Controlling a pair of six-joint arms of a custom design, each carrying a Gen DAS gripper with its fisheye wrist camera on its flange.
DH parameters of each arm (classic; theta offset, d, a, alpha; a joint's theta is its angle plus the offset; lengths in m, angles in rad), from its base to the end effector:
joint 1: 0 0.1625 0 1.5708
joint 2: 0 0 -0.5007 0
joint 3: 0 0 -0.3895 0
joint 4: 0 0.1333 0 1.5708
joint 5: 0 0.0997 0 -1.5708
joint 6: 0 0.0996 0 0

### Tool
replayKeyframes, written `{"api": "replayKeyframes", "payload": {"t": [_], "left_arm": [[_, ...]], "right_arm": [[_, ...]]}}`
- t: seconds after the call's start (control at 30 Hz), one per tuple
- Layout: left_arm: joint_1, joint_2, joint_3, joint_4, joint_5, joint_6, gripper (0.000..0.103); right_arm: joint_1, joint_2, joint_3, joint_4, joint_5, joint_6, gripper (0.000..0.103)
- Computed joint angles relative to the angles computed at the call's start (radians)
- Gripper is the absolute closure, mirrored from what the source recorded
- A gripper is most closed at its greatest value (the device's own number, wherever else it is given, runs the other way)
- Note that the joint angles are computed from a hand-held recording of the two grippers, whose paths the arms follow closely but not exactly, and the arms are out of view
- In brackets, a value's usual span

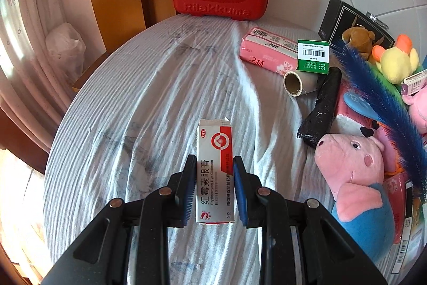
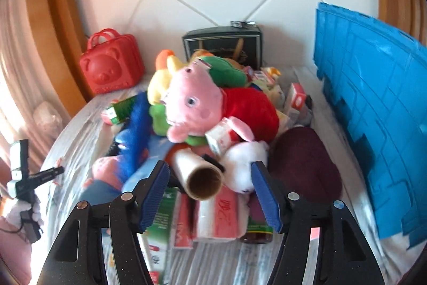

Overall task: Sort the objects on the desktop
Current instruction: 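Grasp the red-white ointment box with the left tool while the right tool grasps the white paper roll, then lift and carry the ointment box and paper roll over the blue crate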

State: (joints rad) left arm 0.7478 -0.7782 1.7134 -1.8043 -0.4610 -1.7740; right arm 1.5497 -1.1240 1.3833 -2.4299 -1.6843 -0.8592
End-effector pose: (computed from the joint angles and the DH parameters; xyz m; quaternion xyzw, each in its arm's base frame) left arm -0.3145 -0.5952 0.1024 -0.2044 0.7925 -0.3980 0.4144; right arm 0.1066 -0.7334 0.4888 0.3728 -0.8781 0.2437 0.1747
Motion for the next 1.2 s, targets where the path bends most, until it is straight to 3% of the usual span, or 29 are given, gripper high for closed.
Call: {"api": "replayKeyframes", "payload": {"t": [0.07,0.13,0.37,0.6,0.8,1.0,1.13,1.2], "left_arm": [[-0.001,0.001,0.001,-0.012,0.002,0.001,0.077],[-0.006,0.005,-0.006,-0.005,0.003,-0.007,0.077],[-0.027,0.016,-0.038,0.063,0.006,-0.048,0.077],[-0.043,0.027,-0.061,0.111,0.0,-0.079,0.077],[-0.07,0.036,-0.091,0.16,0.035,-0.089,0.077],[-0.1,0.054,-0.153,0.23,0.115,-0.1,0.077],[-0.12,0.084,-0.21,0.213,0.177,-0.02,0.077],[-0.131,0.107,-0.235,0.135,0.213,0.082,0.077]], "right_arm": [[0.004,0.006,-0.012,0.046,0.005,-0.007,0.041],[0.004,0.029,-0.036,0.104,-0.024,0.006,0.068],[-0.019,0.092,-0.093,0.226,-0.021,0.044,0.072],[-0.018,0.143,-0.124,0.269,-0.001,0.03,0.096],[-0.012,0.111,-0.063,0.178,0.024,0.001,0.097],[-0.008,0.059,-0.03,0.102,0.086,-0.042,0.097],[-0.009,0.022,-0.019,0.047,0.146,-0.055,0.097],[-0.011,0.001,-0.016,0.015,0.178,-0.061,0.097]]}}
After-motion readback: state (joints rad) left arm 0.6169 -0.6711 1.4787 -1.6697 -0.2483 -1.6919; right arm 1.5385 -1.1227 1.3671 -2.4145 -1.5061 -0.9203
